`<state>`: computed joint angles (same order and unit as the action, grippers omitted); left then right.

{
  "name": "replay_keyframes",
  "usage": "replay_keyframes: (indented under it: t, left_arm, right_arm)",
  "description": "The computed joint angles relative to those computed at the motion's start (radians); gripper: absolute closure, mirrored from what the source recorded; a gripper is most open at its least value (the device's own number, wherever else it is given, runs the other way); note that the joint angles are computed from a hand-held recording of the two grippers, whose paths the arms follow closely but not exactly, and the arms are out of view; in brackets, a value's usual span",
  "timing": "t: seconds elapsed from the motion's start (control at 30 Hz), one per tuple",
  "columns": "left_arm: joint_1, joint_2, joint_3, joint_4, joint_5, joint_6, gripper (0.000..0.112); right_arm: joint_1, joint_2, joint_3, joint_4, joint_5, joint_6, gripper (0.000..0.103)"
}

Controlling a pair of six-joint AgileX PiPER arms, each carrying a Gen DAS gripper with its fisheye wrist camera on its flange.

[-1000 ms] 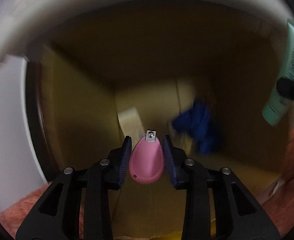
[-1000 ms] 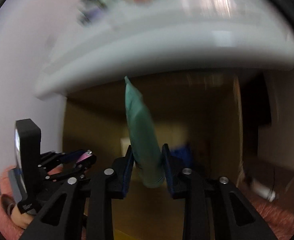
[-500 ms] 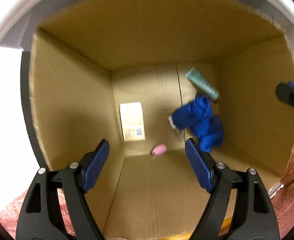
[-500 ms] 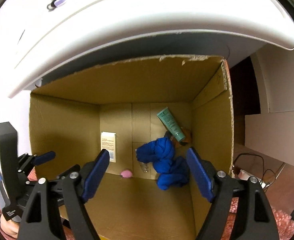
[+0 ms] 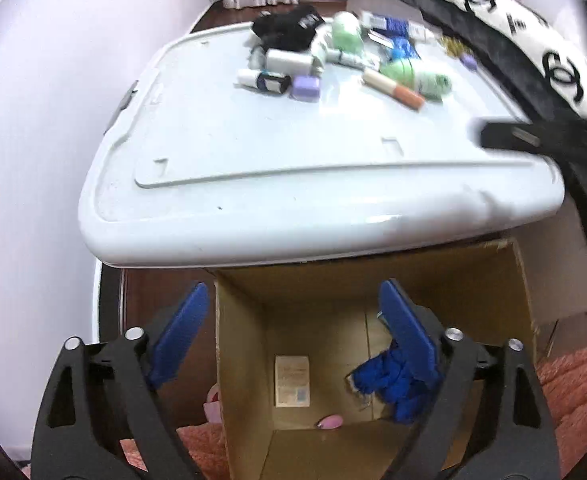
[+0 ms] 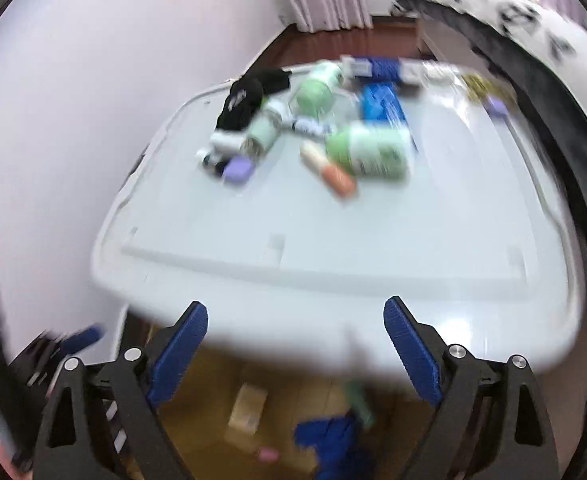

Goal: Collect trash
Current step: 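Grasp the lip gloss with the right gripper while the left gripper grasps the purple case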

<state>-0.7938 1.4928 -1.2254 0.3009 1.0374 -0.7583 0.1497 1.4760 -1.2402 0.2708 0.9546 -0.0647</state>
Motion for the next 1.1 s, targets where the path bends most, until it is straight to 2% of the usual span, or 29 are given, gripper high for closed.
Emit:
replay_keyframes:
  t: [0.1,0.23,0.3,0.33,0.37,0.47,0.5,0.53,0.57,0.67,0.73,0.8,0.9,1.0,1.1]
  left_arm:
    - [0.042,-0.01,0.027,-0.056,-0.026,0.03,0.026]
    - [0.074,-0.01,0.073,-0.112,-0.07,0.058,0.026]
    - [0.075,-0.01,0.077,-0.123,-0.077,0.065,0.026]
    - [0.075,-0.01,0.078,-0.129,-0.079,0.068,0.026]
    - [0.077,-0.012,0.08,-0.138,-0.079,0.075,0.026]
    - [0.078,-0.008,0.079,-0.154,-0.084,0.094,0.026]
    - [0.079,-0.004,0.077,-0.156,-0.085,0.099,0.026]
    - [0.081,-0.002,0.077,-0.157,-0.086,0.102,0.026]
    - [0.082,-0.001,0.077,-0.158,-0.085,0.103,0.026]
    - [0.087,0.009,0.076,-0.153,-0.085,0.098,0.026]
    - [0.089,0.017,0.076,-0.141,-0.085,0.09,0.026]
    - [0.098,0.015,0.085,-0.137,-0.103,0.086,0.026]
    - [0.106,0.018,0.091,-0.109,-0.118,0.061,0.026]
    - [0.096,0.033,0.088,-0.088,-0.128,0.041,0.026]
    - [0.106,0.058,0.048,-0.133,-0.148,0.081,0.026]
  right_arm:
    - [0.007,0.21,-0.163,-0.008,0.0,-0.031,0.015]
    - [0.029,0.432,-0.378,-0.11,0.026,0.005,0.015]
    - [0.05,0.493,-0.451,-0.16,0.048,0.024,0.017]
    - [0.062,0.539,-0.508,-0.184,0.073,0.034,0.024]
    - [0.069,0.572,-0.55,-0.181,0.092,0.032,0.026]
    - [0.088,0.592,-0.575,-0.193,0.078,0.055,0.034]
    - [0.09,0.586,-0.566,-0.19,0.07,0.05,0.04]
    - [0.09,0.575,-0.551,-0.186,0.059,0.043,0.06]
    - [0.091,0.561,-0.538,-0.195,0.051,0.051,0.085]
    - [0.087,0.53,-0.515,-0.207,0.084,0.081,0.085]
    - [0.091,0.488,-0.457,-0.206,0.076,0.076,0.086]
    - [0.082,0.403,-0.352,-0.178,0.042,0.063,0.086]
    - [0.023,0.226,-0.163,-0.053,0.001,-0.015,0.086]
    - [-0.041,0.068,-0.024,0.03,0.018,-0.109,0.085]
    - [-0.084,-0.041,0.031,0.041,0.052,-0.137,0.085]
